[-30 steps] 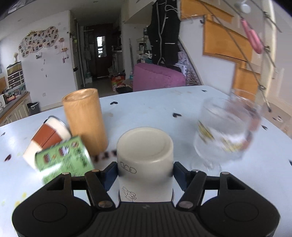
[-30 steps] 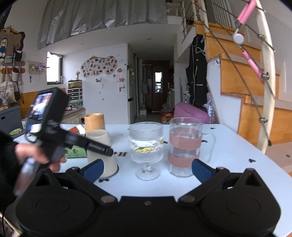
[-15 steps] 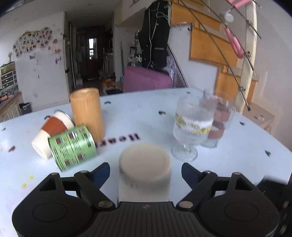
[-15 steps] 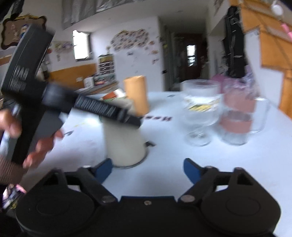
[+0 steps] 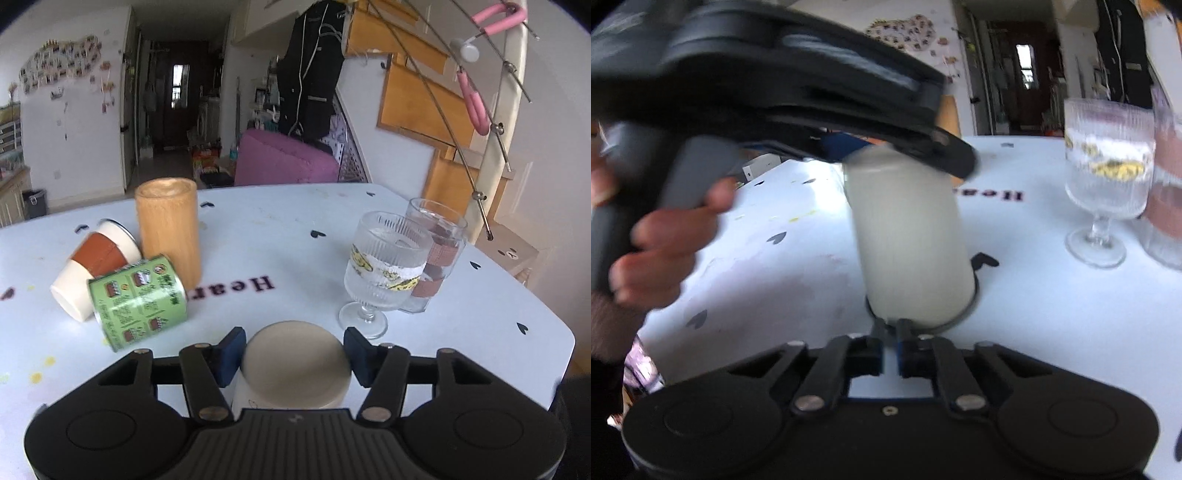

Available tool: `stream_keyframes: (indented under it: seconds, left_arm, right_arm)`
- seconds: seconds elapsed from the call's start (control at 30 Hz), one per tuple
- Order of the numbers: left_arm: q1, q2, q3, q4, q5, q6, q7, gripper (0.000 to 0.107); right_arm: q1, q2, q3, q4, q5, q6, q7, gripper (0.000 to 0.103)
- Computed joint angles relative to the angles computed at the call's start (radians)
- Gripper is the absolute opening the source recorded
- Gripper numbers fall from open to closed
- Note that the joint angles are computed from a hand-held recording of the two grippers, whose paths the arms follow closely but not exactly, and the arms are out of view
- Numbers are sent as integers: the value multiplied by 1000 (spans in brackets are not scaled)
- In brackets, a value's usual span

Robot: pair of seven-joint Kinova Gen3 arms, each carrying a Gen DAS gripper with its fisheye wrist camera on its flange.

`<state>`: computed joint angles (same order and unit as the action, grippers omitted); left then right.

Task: Flip cup upright
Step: 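Lift the white cup with the left tool and tilt it toward the right tool, then grasp the white cup with the right tool while the left tool opens and releases it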

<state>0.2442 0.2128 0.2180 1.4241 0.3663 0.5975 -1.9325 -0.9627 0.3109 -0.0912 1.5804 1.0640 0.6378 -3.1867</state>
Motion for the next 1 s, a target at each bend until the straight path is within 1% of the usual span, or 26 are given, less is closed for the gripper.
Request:
stream_keyframes:
  seconds: [0.1, 0.17, 0.27, 0.3, 0.37, 0.43, 0.5, 0.53, 0.57, 0.6, 0.63, 0.67, 0.73, 0.77, 0.8, 0.87, 0.93, 0.97, 1.0]
  left_arm:
    - [-26, -48, 11, 69, 45, -41, -63, 59]
    - [-43, -86, 18, 129, 92, -81, -135, 59]
    - [-45, -142, 10, 217, 152, -142, -223, 59]
    - [-47, -160, 5, 247, 185, -160, -264, 59]
    - [-38, -197, -11, 312, 243, -208, -335, 59]
    - [-19, -226, -33, 371, 313, -255, -414, 59]
    - [8, -254, -57, 427, 357, -301, -458, 59]
    - [40, -265, -85, 450, 369, -320, -465, 59]
    - [56, -273, -95, 467, 365, -335, -456, 59]
    - [58, -278, -90, 484, 345, -350, -431, 59]
    - [46, -279, -69, 497, 309, -360, -390, 59]
    - [52, -279, -67, 508, 269, -368, -349, 56]
    - [67, -271, -64, 525, 213, -390, -297, 56]
    - [97, -273, -86, 538, 208, -417, -294, 56]
    - [109, -271, -93, 541, 210, -427, -297, 56]
    - [111, -269, -98, 532, 193, -417, -275, 56]
    - [124, -272, -114, 538, 205, -415, -284, 57]
    - [123, -272, -116, 535, 200, -410, -271, 57]
    - [117, -274, -109, 535, 178, -408, -241, 59]
  right_arm:
    - [-14, 2, 9, 3, 26, 19, -46, 5]
    - [-17, 0, 5, 4, 35, 33, -62, 5]
    - [-10, -9, -4, 12, 38, 35, -75, 7]
    - [-8, -10, -7, 12, 36, 45, -76, 9]
    - [-7, -15, -8, 23, 45, 58, -92, 9]
    - [-5, -22, -12, 36, 58, 71, -111, 12]
    - [-9, -22, -20, 39, 68, 104, -122, 13]
    - [-14, -17, -25, 31, 66, 135, -120, 13]
    - [-18, -13, -28, 24, 65, 166, -122, 14]
    - [-21, -11, -31, 19, 63, 188, -127, 16]
    - [-22, -11, -33, 16, 62, 202, -133, 16]
    - [-23, -9, -35, 12, 64, 218, -140, 19]
    - [-26, -9, -38, 6, 63, 250, -150, 21]
    - [-28, -8, -39, 3, 64, 265, -160, 21]
    - [-32, -7, -39, -5, 62, 289, -169, 21]
    - [-41, -7, -42, -18, 62, 336, -180, 23]
    - [-41, -25, -47, -14, 73, 345, -211, 30]
    - [-34, -41, -51, -6, 76, 331, -230, 39]
    - [-22, -57, -56, 2, 78, 310, -252, 50]
